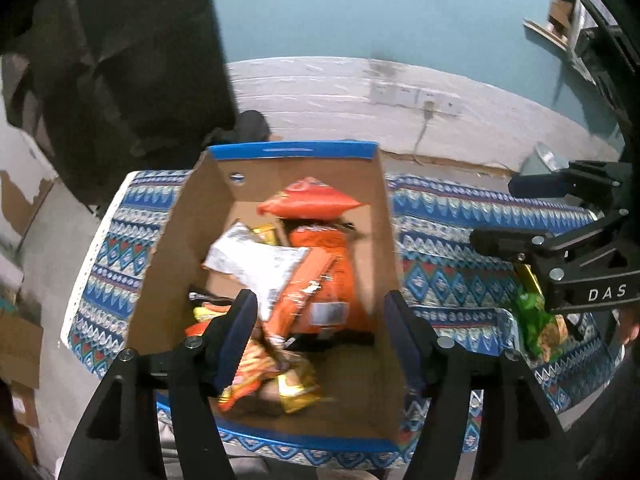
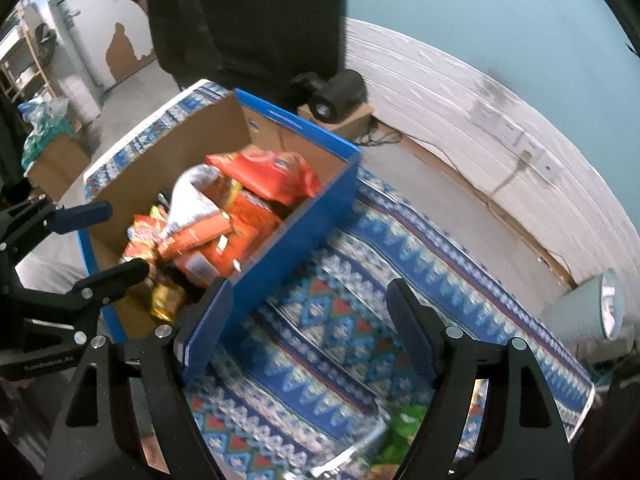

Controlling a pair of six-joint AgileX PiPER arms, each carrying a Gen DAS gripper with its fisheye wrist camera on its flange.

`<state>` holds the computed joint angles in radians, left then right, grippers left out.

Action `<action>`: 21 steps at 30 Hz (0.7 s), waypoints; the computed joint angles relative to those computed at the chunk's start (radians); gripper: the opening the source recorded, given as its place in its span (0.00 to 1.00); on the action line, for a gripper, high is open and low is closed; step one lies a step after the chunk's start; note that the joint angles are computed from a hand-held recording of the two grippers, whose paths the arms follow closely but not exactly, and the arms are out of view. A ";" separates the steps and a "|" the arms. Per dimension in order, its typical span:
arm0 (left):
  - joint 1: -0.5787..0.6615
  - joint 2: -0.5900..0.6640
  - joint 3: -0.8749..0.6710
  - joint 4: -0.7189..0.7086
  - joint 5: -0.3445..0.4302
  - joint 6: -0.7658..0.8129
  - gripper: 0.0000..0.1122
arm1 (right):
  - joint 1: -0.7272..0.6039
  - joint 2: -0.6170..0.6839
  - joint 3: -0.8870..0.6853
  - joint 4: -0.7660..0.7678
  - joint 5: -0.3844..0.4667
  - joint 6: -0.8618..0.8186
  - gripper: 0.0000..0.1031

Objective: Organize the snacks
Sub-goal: 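Lower the right tool onto the black bag while the left tool lowers onto the silver foil bar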

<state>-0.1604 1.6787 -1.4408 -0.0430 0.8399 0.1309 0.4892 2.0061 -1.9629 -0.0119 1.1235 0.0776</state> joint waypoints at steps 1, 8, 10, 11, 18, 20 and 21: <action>-0.016 0.002 -0.003 0.007 0.006 -0.007 0.61 | -0.012 -0.030 0.050 -0.006 -0.016 0.001 0.76; -0.112 0.015 -0.023 0.015 0.044 -0.040 0.64 | -0.103 -0.187 0.303 0.001 -0.090 -0.003 0.76; -0.137 0.021 -0.028 0.010 0.053 -0.044 0.65 | -0.133 -0.234 0.376 0.001 -0.108 -0.010 0.76; -0.153 0.027 -0.033 0.011 0.058 -0.048 0.67 | -0.145 -0.252 0.404 0.002 -0.115 -0.015 0.76; -0.278 0.073 -0.057 0.047 0.084 -0.098 0.67 | -0.263 -0.364 0.582 0.033 -0.152 -0.064 0.76; -0.313 0.085 -0.057 0.067 0.086 -0.119 0.68 | -0.298 -0.394 0.629 0.047 -0.165 -0.098 0.76; -0.332 0.096 -0.062 0.072 0.093 -0.129 0.68 | -0.322 -0.411 0.659 0.053 -0.171 -0.117 0.76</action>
